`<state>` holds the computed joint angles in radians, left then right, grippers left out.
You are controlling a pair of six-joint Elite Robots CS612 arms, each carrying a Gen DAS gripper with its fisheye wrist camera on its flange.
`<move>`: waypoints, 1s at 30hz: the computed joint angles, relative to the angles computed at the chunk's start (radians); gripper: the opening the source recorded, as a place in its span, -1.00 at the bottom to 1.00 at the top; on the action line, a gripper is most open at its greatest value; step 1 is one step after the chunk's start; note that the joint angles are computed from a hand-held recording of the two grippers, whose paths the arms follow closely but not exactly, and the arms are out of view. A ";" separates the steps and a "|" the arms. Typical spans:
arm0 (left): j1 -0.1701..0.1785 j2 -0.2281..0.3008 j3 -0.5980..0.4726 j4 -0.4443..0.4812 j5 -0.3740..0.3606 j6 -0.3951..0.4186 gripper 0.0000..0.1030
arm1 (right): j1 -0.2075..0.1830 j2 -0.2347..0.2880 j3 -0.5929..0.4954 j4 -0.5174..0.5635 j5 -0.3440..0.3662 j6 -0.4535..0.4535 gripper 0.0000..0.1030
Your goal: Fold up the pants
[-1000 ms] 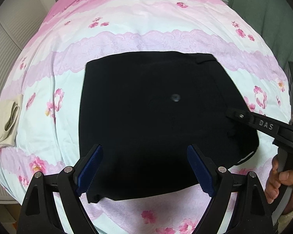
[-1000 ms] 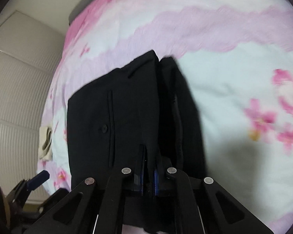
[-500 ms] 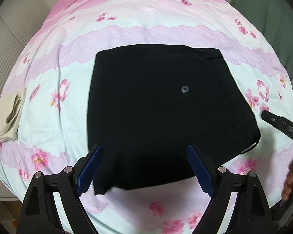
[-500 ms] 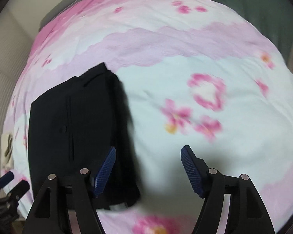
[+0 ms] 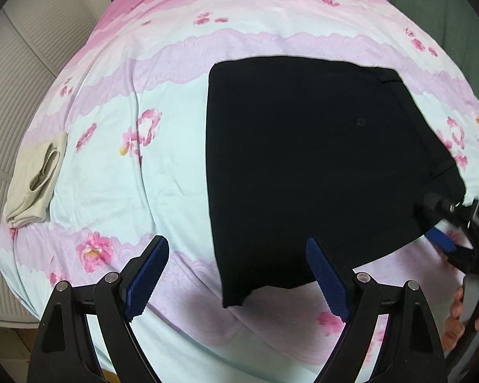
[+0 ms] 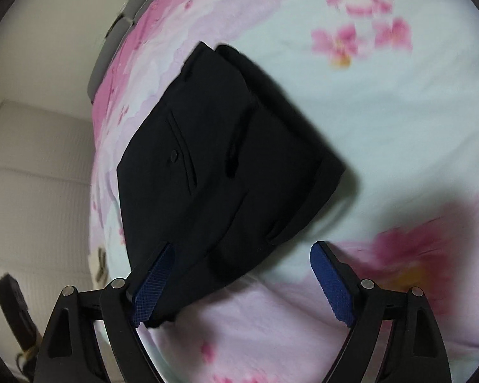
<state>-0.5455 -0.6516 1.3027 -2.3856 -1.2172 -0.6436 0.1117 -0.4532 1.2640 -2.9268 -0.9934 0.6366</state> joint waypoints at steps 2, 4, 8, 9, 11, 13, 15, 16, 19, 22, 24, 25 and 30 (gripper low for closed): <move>0.006 0.006 0.002 -0.008 -0.007 0.012 0.71 | 0.005 0.026 -0.014 -0.063 -0.001 0.070 0.70; 0.010 0.010 0.005 -0.019 -0.007 0.018 0.71 | 0.006 0.054 -0.032 -0.131 0.004 0.145 0.74; 0.017 0.018 0.016 -0.068 -0.004 0.023 0.71 | 0.007 0.099 -0.071 -0.233 0.015 0.204 0.74; 0.018 0.021 0.016 -0.080 -0.004 0.027 0.71 | 0.007 0.110 -0.082 -0.255 0.017 0.216 0.74; 0.022 0.027 0.015 -0.095 -0.003 0.034 0.71 | 0.008 0.129 -0.106 -0.294 0.015 0.242 0.74; 0.028 0.034 0.010 -0.106 -0.006 0.042 0.71 | 0.015 0.140 -0.136 -0.283 -0.017 0.233 0.74; 0.035 0.038 0.007 -0.114 -0.013 0.048 0.71 | 0.023 0.146 -0.166 -0.238 -0.050 0.214 0.75; 0.040 0.040 0.006 -0.122 -0.023 0.052 0.71 | 0.028 0.148 -0.178 -0.212 -0.073 0.191 0.75; 0.055 0.043 0.006 -0.152 -0.060 0.068 0.71 | 0.041 0.136 -0.185 -0.148 -0.130 0.119 0.55; 0.069 0.050 0.003 -0.198 -0.087 0.130 0.71 | 0.060 0.110 -0.195 -0.005 -0.238 0.008 0.21; 0.081 0.056 0.001 -0.239 -0.125 0.158 0.71 | 0.067 0.100 -0.209 0.067 -0.274 -0.040 0.14; 0.089 0.059 -0.001 -0.261 -0.154 0.169 0.71 | 0.070 0.093 -0.207 0.085 -0.288 -0.062 0.10; 0.133 0.099 -0.049 -0.335 -0.295 0.261 0.70 | 0.085 0.084 -0.211 0.116 -0.360 -0.091 0.05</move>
<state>-0.4127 -0.5528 1.2538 -2.7208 -1.5122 -0.3827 0.1968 -0.3691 1.0527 -2.8104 -1.3537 0.5456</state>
